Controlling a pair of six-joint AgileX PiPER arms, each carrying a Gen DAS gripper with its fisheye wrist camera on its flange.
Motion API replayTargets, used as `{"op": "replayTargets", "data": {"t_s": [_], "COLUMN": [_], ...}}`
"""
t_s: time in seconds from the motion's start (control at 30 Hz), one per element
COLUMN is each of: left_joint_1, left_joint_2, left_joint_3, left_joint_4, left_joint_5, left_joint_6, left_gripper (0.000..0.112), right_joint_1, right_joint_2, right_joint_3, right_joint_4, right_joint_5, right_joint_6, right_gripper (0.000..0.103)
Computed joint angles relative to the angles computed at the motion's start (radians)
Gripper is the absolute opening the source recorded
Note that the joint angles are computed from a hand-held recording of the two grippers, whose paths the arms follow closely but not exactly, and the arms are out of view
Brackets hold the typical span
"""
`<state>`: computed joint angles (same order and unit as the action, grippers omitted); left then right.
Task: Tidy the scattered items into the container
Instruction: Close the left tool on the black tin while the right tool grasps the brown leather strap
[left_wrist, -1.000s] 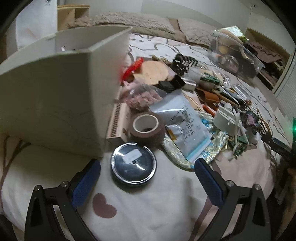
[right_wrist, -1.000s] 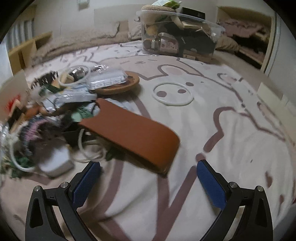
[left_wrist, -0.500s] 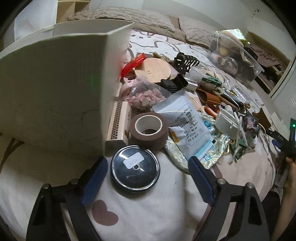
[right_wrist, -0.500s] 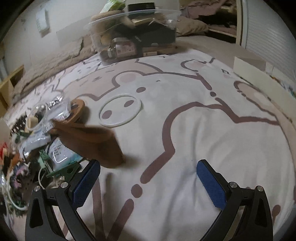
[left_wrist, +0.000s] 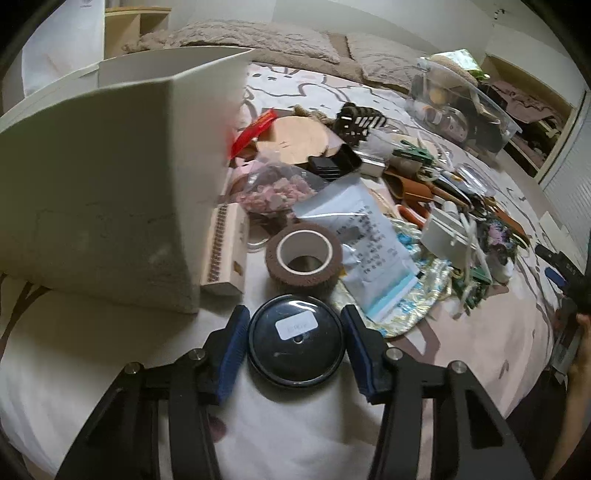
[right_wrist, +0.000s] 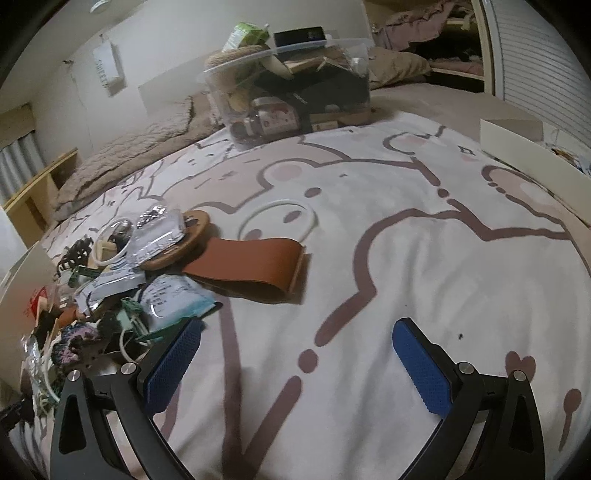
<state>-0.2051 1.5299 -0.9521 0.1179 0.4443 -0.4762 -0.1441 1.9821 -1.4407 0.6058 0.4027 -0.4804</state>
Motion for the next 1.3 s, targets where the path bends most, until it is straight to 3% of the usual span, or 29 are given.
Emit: {"op": "replayTargets", "data": {"t_s": [0.17,0.4,0.5,0.7,0.87,1.0,1.07,1.3], "left_joint_1": [-0.050,-0.146,-0.195,-0.236,-0.241,-0.243,-0.255,-0.275], "left_joint_2": [0.000,-0.018,-0.004,0.048,0.086,0.111,0.121,0.126], "left_joint_3": [-0.002,0.038,0.033,0.008,0.005,0.001,-0.002,0.011], "left_joint_4": [-0.006,-0.099,-0.035,0.017,0.022,0.077,0.187,0.465], "left_joint_5": [-0.006,-0.075,-0.094,-0.143,-0.213,-0.243,-0.247,-0.262], "left_joint_6": [0.009,0.095,0.047,0.004,-0.003,-0.047,-0.152,-0.427], "left_gripper": [0.051,0.051,0.051,0.051,0.051,0.051,0.051,0.051], "right_joint_1": [0.039,0.008,0.005,-0.001,-0.004,-0.030,-0.040,-0.049], "right_joint_2": [-0.022,0.036,0.079,0.231,0.400,0.567,0.559,0.332], "right_joint_3": [0.034,-0.086,-0.176,-0.469,-0.766,-1.045,-1.010,-0.567], "right_joint_4": [-0.052,0.089,0.097,0.040,0.021,0.079,0.124,0.235], "right_joint_5": [-0.068,0.056,0.099,0.251,0.433,0.669,0.701,0.597], "right_joint_6": [-0.005,-0.138,-0.149,-0.062,-0.007,0.056,0.036,-0.168], "right_gripper": [0.103,0.103,0.103,0.103,0.103,0.103,0.103,0.103]}}
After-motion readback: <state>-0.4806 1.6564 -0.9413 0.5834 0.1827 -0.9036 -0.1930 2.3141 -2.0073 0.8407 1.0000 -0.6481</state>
